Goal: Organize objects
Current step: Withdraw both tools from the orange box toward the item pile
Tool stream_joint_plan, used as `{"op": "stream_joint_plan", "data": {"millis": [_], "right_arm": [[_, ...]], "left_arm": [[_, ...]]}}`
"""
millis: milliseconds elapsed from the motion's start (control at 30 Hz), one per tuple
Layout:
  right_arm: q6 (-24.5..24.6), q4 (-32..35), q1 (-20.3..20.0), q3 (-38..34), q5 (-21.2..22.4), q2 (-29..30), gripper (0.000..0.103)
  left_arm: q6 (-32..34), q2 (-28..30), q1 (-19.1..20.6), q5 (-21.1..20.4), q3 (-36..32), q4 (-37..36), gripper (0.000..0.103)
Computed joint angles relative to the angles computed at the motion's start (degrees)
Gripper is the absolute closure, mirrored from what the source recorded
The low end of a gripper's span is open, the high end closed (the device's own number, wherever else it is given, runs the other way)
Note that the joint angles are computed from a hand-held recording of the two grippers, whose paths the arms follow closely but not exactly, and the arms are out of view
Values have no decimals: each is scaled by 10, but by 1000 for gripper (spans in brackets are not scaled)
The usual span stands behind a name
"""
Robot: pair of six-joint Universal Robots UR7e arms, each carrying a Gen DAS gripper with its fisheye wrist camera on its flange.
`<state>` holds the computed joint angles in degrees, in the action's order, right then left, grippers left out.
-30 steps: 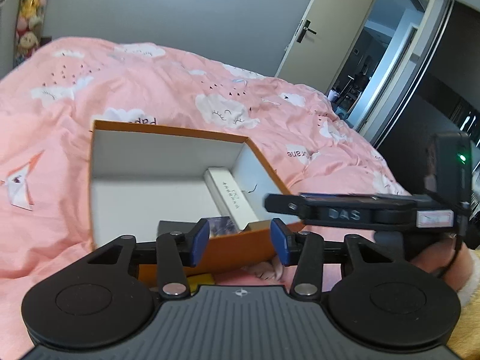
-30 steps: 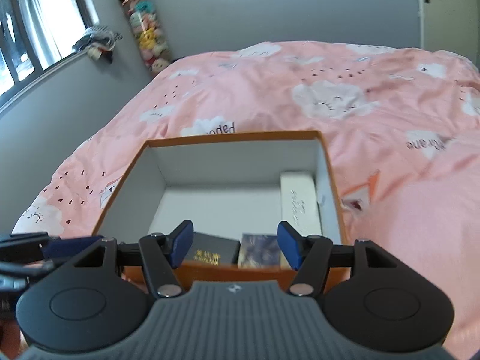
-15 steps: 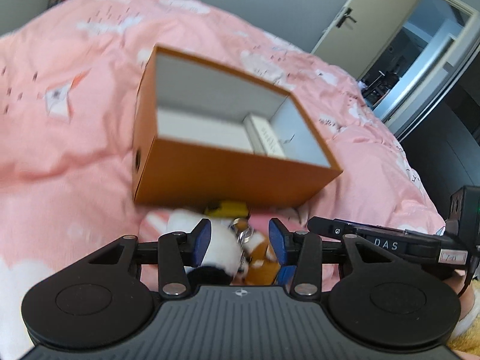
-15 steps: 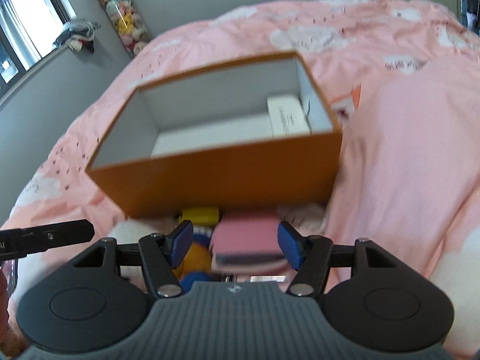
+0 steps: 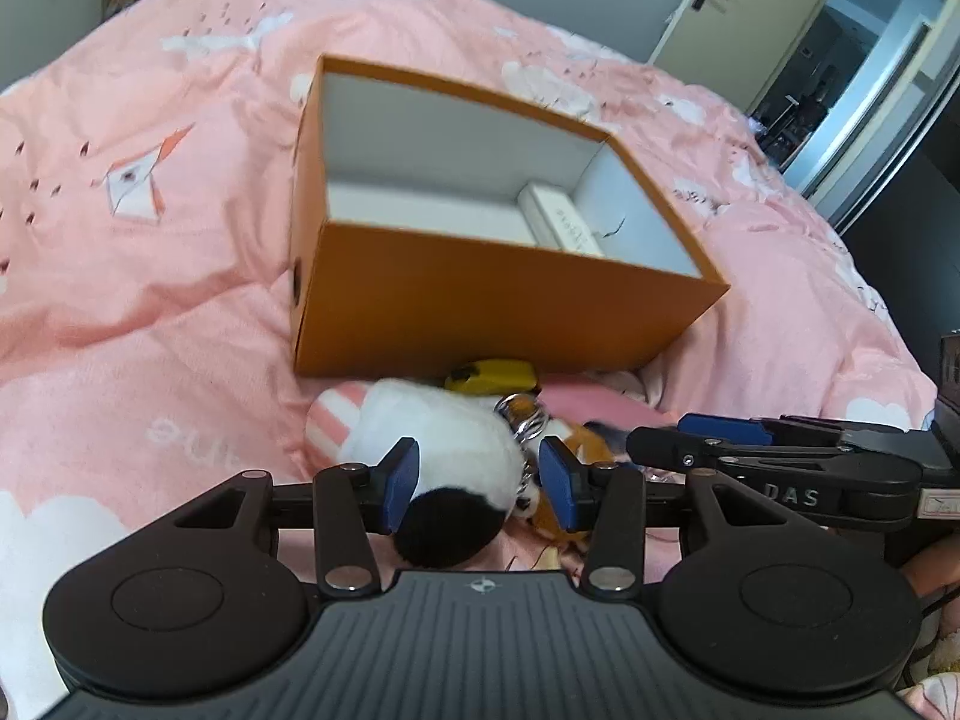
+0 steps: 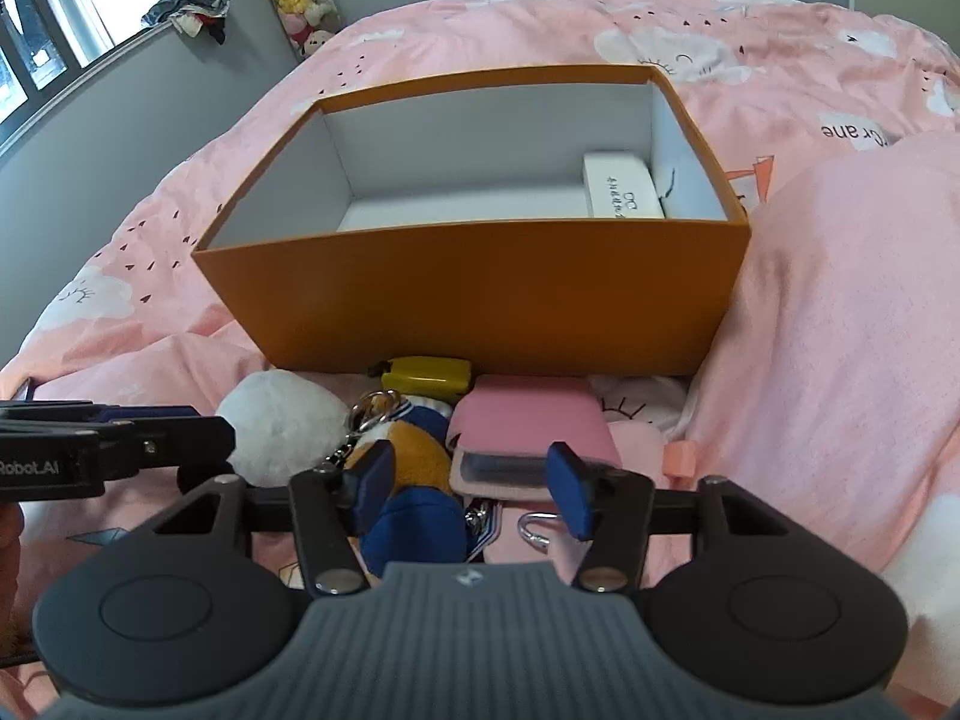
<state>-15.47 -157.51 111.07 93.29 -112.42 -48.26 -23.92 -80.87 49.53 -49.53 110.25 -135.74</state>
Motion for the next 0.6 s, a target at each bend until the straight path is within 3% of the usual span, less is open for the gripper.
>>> {"op": "stream_joint_plan", "data": {"millis": [233,367,467,600], "right_arm": [[48,21,-3,-13,-56,1,46],[43,48,-2,-11,-80,-7,45],[53,68,-5,-4,-92,-14,37],[110,111,-24,-17,-71,-15,36]], "left_arm": [[73,23,-4,-28,-11,-19,51],[98,42,-4,-37,-23,-14,51],[104,51,-4,-41,-28,-13,51],[101,52,-4,-46,-26,-7,51]]}}
